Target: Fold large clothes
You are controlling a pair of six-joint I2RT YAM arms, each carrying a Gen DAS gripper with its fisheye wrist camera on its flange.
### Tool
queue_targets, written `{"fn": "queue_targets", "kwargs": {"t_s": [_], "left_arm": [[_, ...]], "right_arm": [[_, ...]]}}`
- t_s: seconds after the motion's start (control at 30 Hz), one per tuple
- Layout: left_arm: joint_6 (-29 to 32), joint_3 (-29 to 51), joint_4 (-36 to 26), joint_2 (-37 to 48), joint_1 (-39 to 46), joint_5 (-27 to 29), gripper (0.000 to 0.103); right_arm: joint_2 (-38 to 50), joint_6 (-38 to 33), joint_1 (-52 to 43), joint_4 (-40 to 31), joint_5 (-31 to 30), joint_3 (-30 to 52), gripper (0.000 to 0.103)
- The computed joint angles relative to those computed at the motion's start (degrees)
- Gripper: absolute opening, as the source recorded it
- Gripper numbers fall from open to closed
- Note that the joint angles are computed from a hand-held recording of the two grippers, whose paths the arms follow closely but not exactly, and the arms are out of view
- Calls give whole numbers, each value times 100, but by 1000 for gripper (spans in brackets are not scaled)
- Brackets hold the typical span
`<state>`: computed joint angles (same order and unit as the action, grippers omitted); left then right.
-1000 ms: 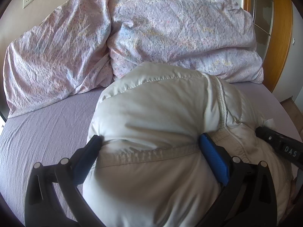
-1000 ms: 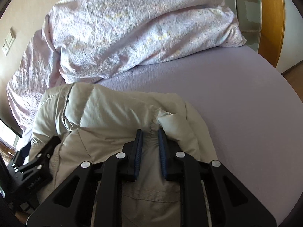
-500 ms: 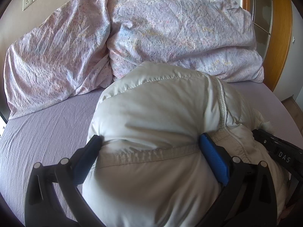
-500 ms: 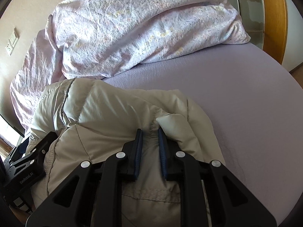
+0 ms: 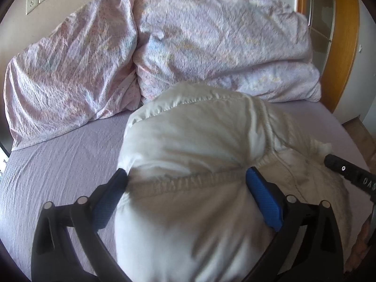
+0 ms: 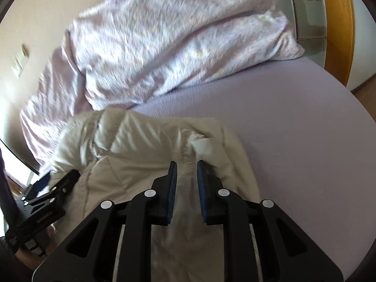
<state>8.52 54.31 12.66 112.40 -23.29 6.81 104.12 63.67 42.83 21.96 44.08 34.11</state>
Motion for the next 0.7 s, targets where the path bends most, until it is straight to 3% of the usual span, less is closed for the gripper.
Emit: {"fn": "queue_targets", "kwargs": {"t_s": [0.2, 0.57, 0.7], "left_arm": [[51, -596, 218, -416, 48, 212, 99], [244, -625, 519, -99, 227, 413, 101], [263, -656, 634, -27, 273, 471, 101]], "right_arm": [[-38, 382, 14, 113, -272, -409, 17], [506, 595, -24, -778, -364, 403, 18], [544, 611, -26, -691, -358, 385, 18]]}}
